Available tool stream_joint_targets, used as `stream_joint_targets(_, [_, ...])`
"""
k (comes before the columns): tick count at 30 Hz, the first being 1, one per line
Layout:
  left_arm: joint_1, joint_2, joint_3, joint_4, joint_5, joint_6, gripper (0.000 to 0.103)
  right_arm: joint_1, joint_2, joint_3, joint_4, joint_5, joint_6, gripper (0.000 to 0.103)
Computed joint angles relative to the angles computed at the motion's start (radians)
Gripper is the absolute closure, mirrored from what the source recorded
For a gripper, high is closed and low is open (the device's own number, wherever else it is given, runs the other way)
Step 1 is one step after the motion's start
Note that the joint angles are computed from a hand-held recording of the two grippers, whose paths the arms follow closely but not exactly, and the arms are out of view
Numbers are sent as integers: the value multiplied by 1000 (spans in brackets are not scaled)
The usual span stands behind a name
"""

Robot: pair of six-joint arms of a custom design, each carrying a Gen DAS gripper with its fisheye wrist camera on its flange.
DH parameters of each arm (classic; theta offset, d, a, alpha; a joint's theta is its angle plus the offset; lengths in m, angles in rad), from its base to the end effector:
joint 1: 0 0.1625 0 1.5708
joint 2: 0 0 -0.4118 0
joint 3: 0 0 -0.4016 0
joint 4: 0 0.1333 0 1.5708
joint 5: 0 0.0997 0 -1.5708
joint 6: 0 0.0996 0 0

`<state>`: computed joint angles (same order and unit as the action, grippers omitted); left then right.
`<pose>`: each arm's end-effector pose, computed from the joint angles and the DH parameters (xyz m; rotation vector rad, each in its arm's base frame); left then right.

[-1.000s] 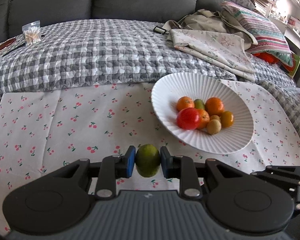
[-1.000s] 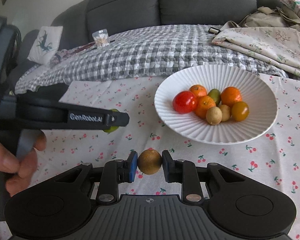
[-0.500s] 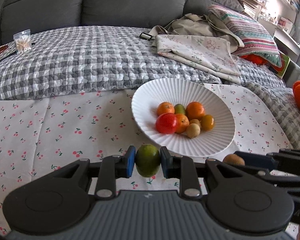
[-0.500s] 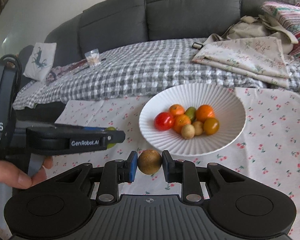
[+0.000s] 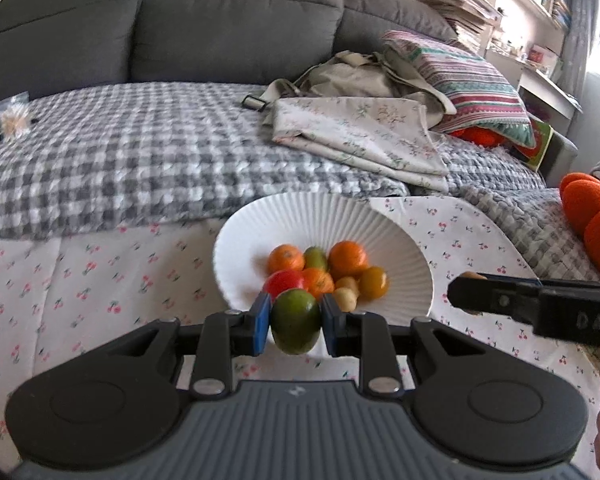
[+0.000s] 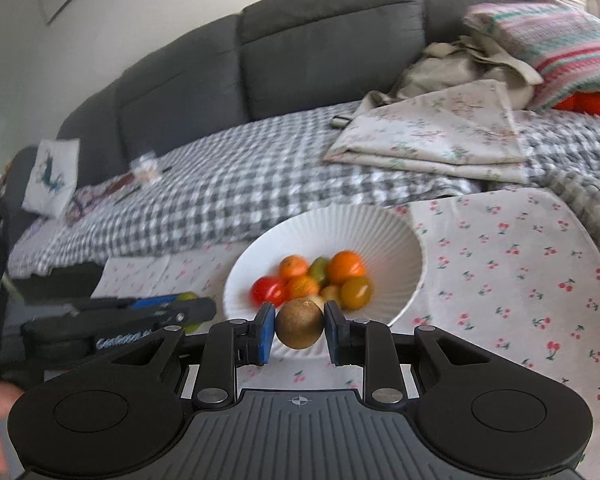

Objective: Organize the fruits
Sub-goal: 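Open the left gripper to drop the lime while the right drops the tan fruit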

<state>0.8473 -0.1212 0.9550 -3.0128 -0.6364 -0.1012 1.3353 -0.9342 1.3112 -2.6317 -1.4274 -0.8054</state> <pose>-0.3659 -0.7366 -0.0767 0.3539 2.2776 -1.1148 -0.0333 -0.7713 0.3324 0.8452 -2.6339 0.9527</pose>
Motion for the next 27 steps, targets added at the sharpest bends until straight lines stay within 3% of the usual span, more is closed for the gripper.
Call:
stream_joint_targets(11, [23,156,-244,102,-4,139,78,-2,123,-148,32,-37,70,78])
stream_joint_targets(20, [27,194,-296,101,24,188,78,5,168,-172,16,-88,51,78])
stream_joint_targets(25, [25,190,-287,102,33,184,77,5,164,-164,3,-79,65,73])
stream_joint_targets(27, [22,187,-280,83,30,192,64,3,160,-163,-4,-73,79,72])
